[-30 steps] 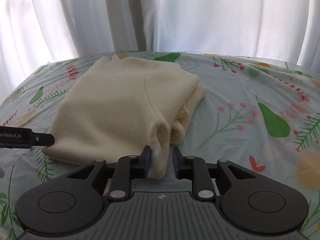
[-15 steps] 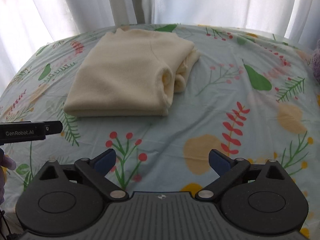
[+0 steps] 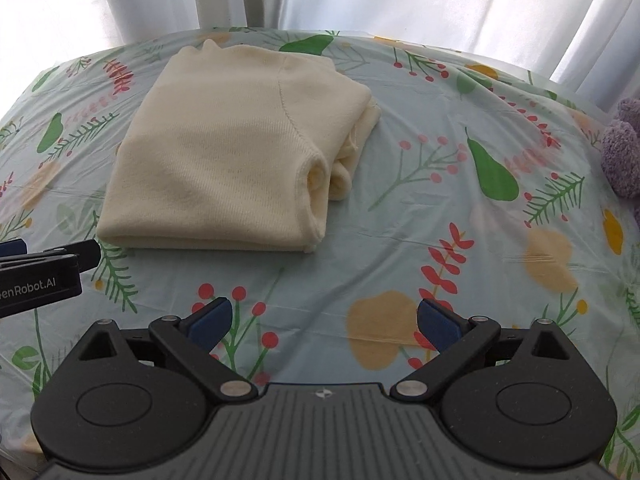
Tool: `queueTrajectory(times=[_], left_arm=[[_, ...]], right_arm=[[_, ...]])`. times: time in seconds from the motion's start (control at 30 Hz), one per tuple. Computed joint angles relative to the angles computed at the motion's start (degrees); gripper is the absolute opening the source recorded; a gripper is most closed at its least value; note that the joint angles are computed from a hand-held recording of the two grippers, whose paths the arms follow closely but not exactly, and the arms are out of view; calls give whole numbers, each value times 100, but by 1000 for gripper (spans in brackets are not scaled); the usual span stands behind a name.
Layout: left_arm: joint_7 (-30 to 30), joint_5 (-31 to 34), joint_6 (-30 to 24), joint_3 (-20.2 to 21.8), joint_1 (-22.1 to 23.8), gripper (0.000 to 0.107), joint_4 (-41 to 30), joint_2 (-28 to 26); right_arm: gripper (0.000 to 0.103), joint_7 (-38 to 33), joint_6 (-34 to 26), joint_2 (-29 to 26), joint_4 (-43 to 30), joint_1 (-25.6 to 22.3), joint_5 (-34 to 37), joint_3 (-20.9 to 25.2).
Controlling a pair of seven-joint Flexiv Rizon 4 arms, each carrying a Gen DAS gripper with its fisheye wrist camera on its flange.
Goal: Fold small clothes
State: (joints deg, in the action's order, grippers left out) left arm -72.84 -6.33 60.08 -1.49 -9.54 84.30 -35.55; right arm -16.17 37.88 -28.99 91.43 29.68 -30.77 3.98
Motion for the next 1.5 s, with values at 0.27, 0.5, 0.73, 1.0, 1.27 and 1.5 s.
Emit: queueTrajectory(times=[0.27,0.5,0.73,1.0,1.27,1.5], left_arm=[[45,36,-80,3,4,94,-17,12],[33,68,-142,28,9,95,-86,-19],[-41,100,-206,64,1,94,-154,-52],[-15,94,-204,33,7,94,-156,-53],[-9,110,-191,40,-8,94,-137,-38],[39,102,-181,28,-3,94,-121,-30]], right_arm=[[99,-176,12,-110,-161,-1,75,-4],[99,-249,-34,-160,-225,19,17,-47],[99,-235,-62,-177,-243,17,42,-60],[99,-155,-50,-134,-184,37,-51,-79],[99,-75,-77,-106,-156,23,-46,-66],[99,-25,-53,-93,-134,46,-135,-77]])
